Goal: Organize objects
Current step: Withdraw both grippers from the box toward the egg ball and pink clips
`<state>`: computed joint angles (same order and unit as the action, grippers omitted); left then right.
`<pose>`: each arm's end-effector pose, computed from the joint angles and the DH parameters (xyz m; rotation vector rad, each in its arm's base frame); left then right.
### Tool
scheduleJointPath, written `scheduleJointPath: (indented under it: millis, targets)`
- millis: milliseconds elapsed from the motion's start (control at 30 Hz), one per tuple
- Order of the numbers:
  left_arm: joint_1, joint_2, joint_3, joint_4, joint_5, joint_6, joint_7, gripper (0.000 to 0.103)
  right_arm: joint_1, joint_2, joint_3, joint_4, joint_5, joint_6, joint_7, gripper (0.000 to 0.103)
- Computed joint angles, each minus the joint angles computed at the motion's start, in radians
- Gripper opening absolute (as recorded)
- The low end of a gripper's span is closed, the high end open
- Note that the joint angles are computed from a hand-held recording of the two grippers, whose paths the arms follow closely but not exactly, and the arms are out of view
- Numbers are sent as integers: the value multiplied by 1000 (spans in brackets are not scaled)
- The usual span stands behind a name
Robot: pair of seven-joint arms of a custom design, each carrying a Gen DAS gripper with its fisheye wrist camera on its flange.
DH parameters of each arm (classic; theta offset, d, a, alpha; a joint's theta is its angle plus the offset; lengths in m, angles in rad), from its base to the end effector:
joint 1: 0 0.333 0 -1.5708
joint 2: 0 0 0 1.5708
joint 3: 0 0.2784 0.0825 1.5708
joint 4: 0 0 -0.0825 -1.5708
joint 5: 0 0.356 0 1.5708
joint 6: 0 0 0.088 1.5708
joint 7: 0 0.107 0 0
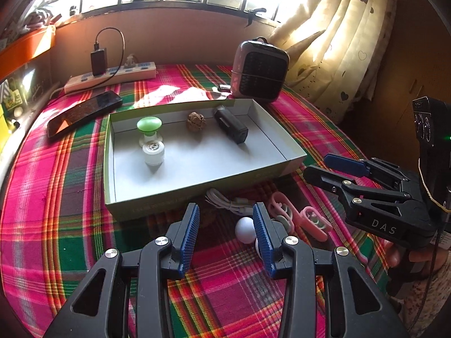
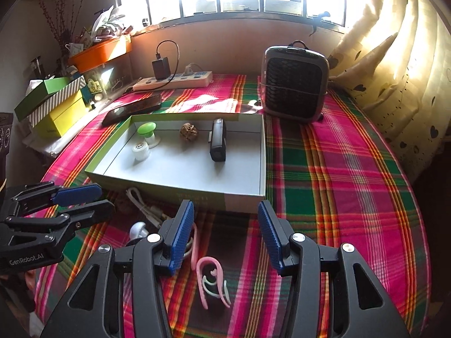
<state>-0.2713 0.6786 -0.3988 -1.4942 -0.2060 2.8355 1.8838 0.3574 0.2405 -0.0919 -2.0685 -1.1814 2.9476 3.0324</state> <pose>0.6028 -0.3814 0.3580 -1.2670 2.5094 -1.1204 0.5357 0.2104 0.3408 -1.6820 1.8256 -0.7011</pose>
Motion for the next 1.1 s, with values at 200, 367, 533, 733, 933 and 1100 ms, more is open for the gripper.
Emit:
scheduleJointPath:
  millis: [200, 367, 533, 733, 933, 1100]
  targets:
    - [33, -13, -52, -41, -42, -14, 58, 42, -5, -42, 12, -70, -79, -10, 67, 49]
    - [22, -13, -51, -42, -57, -38, 74, 42, -27, -46, 28, -98, -102, 22, 94, 49]
    - [0, -12, -34, -35, -58, -57, 73, 42, -34, -35, 31, -105, -102, 55, 80, 49]
    - [-25, 2, -12, -12, -43, -84, 52, 42, -23, -11, 30, -96, -22, 53, -18, 49]
    - [-52, 19, 15, 16, -16, -106, 13, 42, -1, -1, 17, -91, 39, 15, -86, 49]
    - [-67, 37, 30, 42, 5, -121, -25, 42, 11, 2, 7, -88, 70, -7, -113, 49]
